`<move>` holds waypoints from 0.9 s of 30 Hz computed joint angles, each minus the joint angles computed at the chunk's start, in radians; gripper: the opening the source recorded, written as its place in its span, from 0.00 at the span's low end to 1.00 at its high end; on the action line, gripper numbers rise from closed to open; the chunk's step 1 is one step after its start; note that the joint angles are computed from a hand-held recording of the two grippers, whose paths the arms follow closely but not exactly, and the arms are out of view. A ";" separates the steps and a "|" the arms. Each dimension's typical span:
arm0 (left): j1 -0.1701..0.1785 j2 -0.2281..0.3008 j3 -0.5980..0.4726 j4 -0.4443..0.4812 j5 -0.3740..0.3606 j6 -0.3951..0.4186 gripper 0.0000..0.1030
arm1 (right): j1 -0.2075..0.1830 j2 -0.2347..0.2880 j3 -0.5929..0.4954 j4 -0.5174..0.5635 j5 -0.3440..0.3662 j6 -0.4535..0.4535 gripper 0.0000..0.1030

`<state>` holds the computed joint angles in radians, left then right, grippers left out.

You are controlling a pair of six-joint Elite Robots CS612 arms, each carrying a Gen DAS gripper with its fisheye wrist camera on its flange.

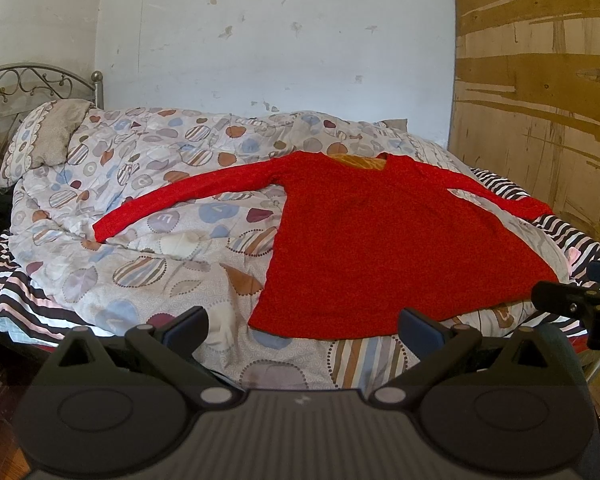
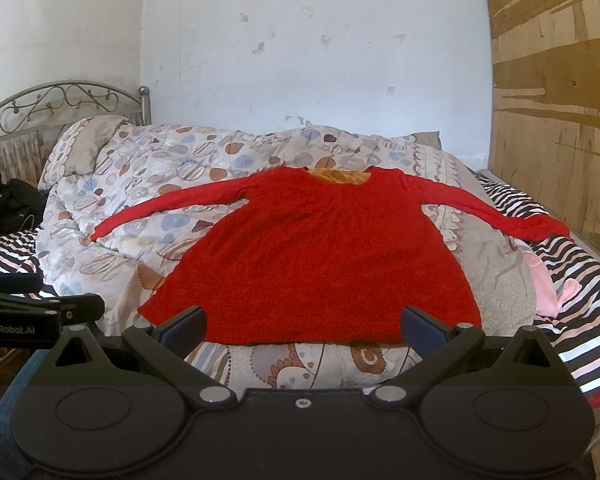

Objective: Fold small clothes

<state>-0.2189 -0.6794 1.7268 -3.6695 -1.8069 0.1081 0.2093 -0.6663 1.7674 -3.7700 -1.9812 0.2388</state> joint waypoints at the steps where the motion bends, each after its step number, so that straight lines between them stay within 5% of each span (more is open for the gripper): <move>1: -0.001 0.000 0.000 -0.001 0.001 0.000 1.00 | 0.000 0.000 0.000 0.000 0.000 0.000 1.00; 15: -0.003 -0.002 0.006 0.013 0.003 0.002 1.00 | 0.000 0.000 -0.001 0.007 0.000 0.006 1.00; 27: -0.007 -0.015 -0.039 0.165 0.013 0.001 1.00 | -0.017 -0.033 -0.003 0.130 0.024 0.095 1.00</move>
<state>-0.2257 -0.6941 1.6879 -3.5046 -1.7935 0.1088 0.1921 -0.6994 1.7639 -3.6399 -1.9573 0.3341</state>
